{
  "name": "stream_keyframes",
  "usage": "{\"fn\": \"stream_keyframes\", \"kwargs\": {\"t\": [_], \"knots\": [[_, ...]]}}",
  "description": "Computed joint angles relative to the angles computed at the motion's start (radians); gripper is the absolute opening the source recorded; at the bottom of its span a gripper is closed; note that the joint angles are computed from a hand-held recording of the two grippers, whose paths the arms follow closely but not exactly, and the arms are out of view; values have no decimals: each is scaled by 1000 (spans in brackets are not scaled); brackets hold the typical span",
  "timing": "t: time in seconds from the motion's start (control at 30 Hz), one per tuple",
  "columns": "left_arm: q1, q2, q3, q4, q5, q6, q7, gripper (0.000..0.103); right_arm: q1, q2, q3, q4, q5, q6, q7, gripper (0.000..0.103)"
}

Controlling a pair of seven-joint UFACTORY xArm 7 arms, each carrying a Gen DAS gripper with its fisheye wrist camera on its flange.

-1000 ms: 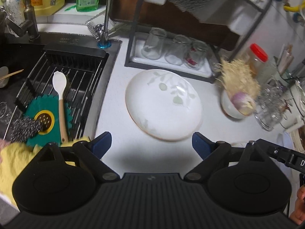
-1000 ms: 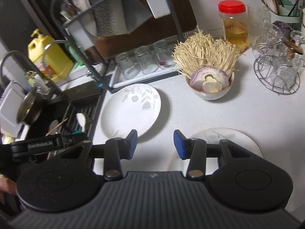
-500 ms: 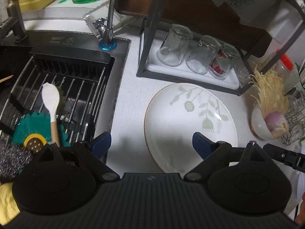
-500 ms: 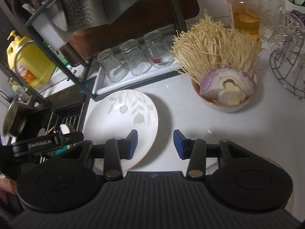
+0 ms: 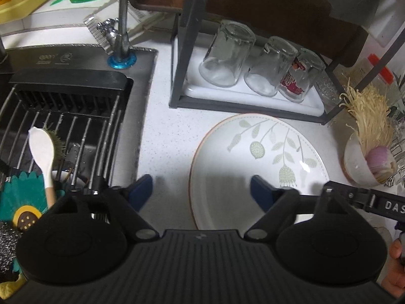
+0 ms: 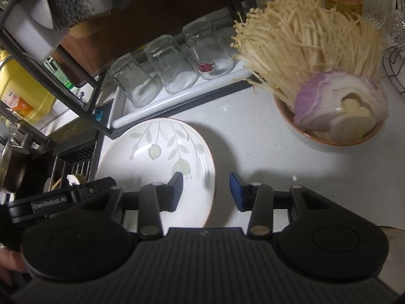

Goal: Organize plates and bowls

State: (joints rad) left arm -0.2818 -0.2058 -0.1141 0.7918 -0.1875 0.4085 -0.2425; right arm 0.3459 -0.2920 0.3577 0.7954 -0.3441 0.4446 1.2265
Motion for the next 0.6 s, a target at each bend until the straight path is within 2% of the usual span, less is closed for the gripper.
{"fn": "stream_keyframes", "kwargs": {"t": [0.13,0.27,0.37,0.5,0.6], "knots": [[-13,22,6,2,-38,-13,17,62,-6,41,4,23,-27,0,5,35],[-17,37,7,3,-60,-29,32,52,3,60,-9,32,-40,8,1,25],[-25,44,16,4,-94,-41,69,38,7,72,-13,41,-58,26,2,17],[-10,39,3,4,-75,-34,37,35,23,76,-28,48,-40,40,-23,16],[-5,26,-6,-4,-40,-28,7,35,39,95,-26,86,-55,103,-70,16]]}}
